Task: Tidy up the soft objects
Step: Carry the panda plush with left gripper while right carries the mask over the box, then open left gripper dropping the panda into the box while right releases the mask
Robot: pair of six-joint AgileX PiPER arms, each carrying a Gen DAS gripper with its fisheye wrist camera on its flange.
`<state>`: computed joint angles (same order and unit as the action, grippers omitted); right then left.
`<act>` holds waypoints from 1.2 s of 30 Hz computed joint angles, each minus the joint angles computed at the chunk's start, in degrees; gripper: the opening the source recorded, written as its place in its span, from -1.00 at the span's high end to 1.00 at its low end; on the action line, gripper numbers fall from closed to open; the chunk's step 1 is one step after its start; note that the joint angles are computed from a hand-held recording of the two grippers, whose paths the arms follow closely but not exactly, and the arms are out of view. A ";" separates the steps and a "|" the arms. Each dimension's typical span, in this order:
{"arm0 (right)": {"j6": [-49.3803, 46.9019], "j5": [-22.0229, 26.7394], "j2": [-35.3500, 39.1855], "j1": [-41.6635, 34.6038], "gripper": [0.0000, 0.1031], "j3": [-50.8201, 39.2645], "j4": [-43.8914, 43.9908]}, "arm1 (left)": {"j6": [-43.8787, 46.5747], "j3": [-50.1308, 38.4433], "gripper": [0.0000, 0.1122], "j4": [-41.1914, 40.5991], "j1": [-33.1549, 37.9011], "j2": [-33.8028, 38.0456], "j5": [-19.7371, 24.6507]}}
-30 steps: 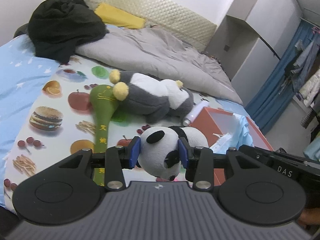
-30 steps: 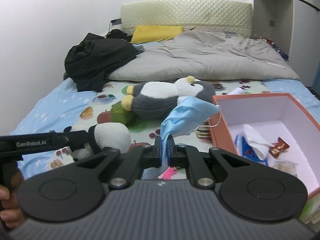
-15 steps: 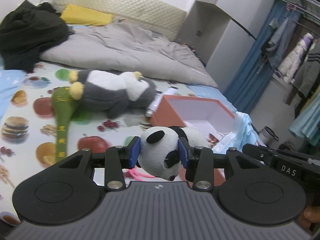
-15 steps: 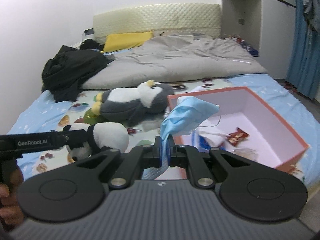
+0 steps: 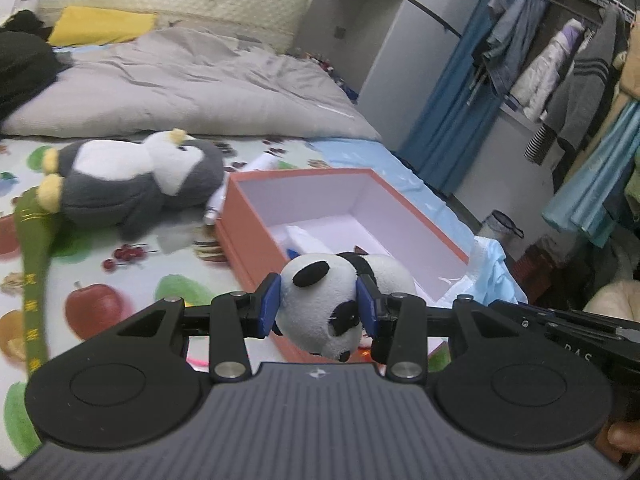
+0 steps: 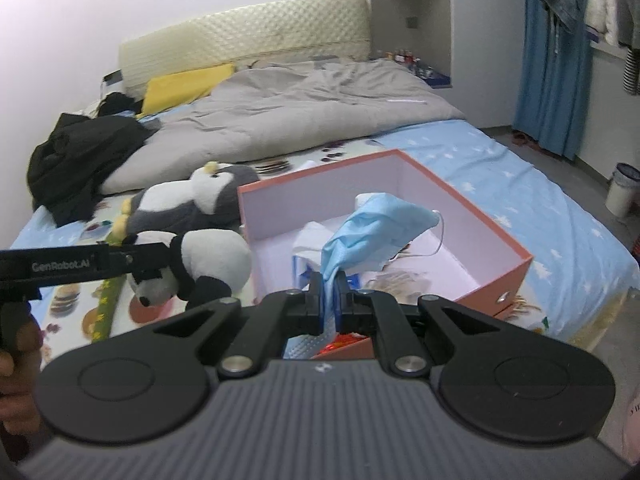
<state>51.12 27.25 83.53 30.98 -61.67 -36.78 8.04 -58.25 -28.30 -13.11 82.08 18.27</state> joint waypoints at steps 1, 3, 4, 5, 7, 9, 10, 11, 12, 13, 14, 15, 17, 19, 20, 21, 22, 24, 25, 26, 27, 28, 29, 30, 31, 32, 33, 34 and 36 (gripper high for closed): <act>-0.90 -0.47 0.45 -1.02 0.84 -0.30 0.79 | -0.30 -1.51 0.17 0.31 -0.53 1.49 0.22; -3.17 -1.30 1.68 -2.93 0.84 -1.27 2.54 | -0.71 -4.91 0.17 0.82 -1.38 4.71 0.88; -3.72 -1.53 2.35 -3.52 0.84 -1.78 2.94 | -1.29 -6.77 0.17 1.45 -1.85 6.42 1.27; -4.90 -1.96 3.30 -4.50 0.84 -2.54 3.92 | -1.91 -8.84 0.17 2.11 -2.29 8.41 1.65; -7.58 -2.59 5.73 -6.52 0.84 -4.56 6.36 | -2.46 -13.58 0.17 2.88 -2.83 12.60 2.95; -11.17 -3.09 8.18 -8.79 0.84 -6.65 9.38 | -2.86 -17.89 0.16 3.34 -3.07 16.37 4.33; -12.90 -3.30 9.42 -9.91 0.84 -7.70 10.85 | -3.22 -20.96 0.16 3.80 -3.27 18.98 5.35; -14.15 -3.46 10.30 -10.73 0.84 -8.41 11.94 | -3.51 -23.39 0.16 4.17 -3.45 21.07 6.07; -16.07 -3.53 11.80 -11.79 0.83 -9.72 13.55 | -3.87 -26.05 0.16 4.62 -3.63 23.27 6.90; -17.70 -3.57 13.01 -12.62 0.83 -10.79 14.88 | -4.45 -29.47 0.16 5.27 -3.82 25.98 8.16; -19.09 -3.54 14.48 -13.44 0.83 -12.10 15.94 | -4.96 -32.18 0.16 5.77 -3.97 28.09 9.15; -20.24 -3.48 16.16 -14.23 0.83 -13.57 16.78 | -5.40 -36.22 0.16 6.33 -4.07 31.18 10.69; -22.62 -3.07 19.04 -15.56 0.83 -16.28 18.97 | -7.20 -43.15 0.16 8.23 -4.47 36.19 13.53; -25.75 -2.64 21.81 -16.98 0.82 -19.03 22.01 | -9.42 -50.64 0.16 10.57 -4.90 41.36 16.73; -27.40 -2.29 23.07 -17.60 0.82 -20.34 23.56 | -10.10 -54.53 0.16 11.26 -4.97 44.00 18.48; -29.22 -1.98 24.50 -18.28 0.82 -21.76 25.32 | -10.80 -58.30 0.16 11.97 -5.04 46.44 20.28; -31.11 -1.84 25.40 -18.96 0.81 -22.56 26.88 | -11.60 -61.72 0.16 12.79 -5.17 48.73 21.83; -34.18 -1.01 27.85 -19.87 0.81 -24.79 29.30 | -13.63 -69.53 0.16 14.74 -5.41 53.66 25.68; -36.02 -0.82 28.87 -20.44 0.81 -25.63 31.07 | -14.80 -74.11 0.16 15.72 -5.51 56.49 27.96; -37.92 -0.45 29.83 -20.96 0.81 -26.48 33.01 | -15.55 -77.32 0.16 16.35 -5.57 58.46 29.55; -39.26 0.12 30.79 -21.37 0.81 -27.39 34.32 | -16.19 -80.34 0.16 16.86 -5.65 60.25 30.97; -40.55 0.54 31.65 -21.71 0.81 -28.21 35.55 | -16.52 -82.50 0.16 17.15 -5.69 61.64 32.01; -42.04 0.36 32.22 -22.09 0.81 -28.53 37.08 | -17.03 -85.27 0.16 17.50 -5.74 63.20 33.44; -43.18 0.41 32.72 -22.49 0.80 -29.00 38.22 | -17.28 -85.88 0.16 17.66 -5.71 63.63 33.92; -43.76 0.68 33.17 -22.71 0.79 -29.52 38.84 | -17.77 -88.79 0.15 18.03 -5.75 65.24 35.31; -43.87 1.19 33.68 -22.85 0.78 -30.18 39.04 | -18.03 -90.98 0.15 18.31 -5.77 66.41 36.58; -43.70 1.76 34.07 -22.98 0.72 -30.85 38.88 | -17.99 -92.39 0.14 18.31 -5.74 67.27 37.17; -43.45 2.40 34.43 -23.01 0.54 -31.49 38.64 | -18.06 -91.52 0.09 18.33 -5.77 66.80 37.02; -43.83 3.83 34.93 -23.35 0.15 -32.74 39.38 | -17.69 -88.68 0.07 17.18 -5.42 65.47 35.74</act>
<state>7.29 31.07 118.46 7.62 -94.41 2.60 -9.65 -146.93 -11.13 -18.53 147.55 54.01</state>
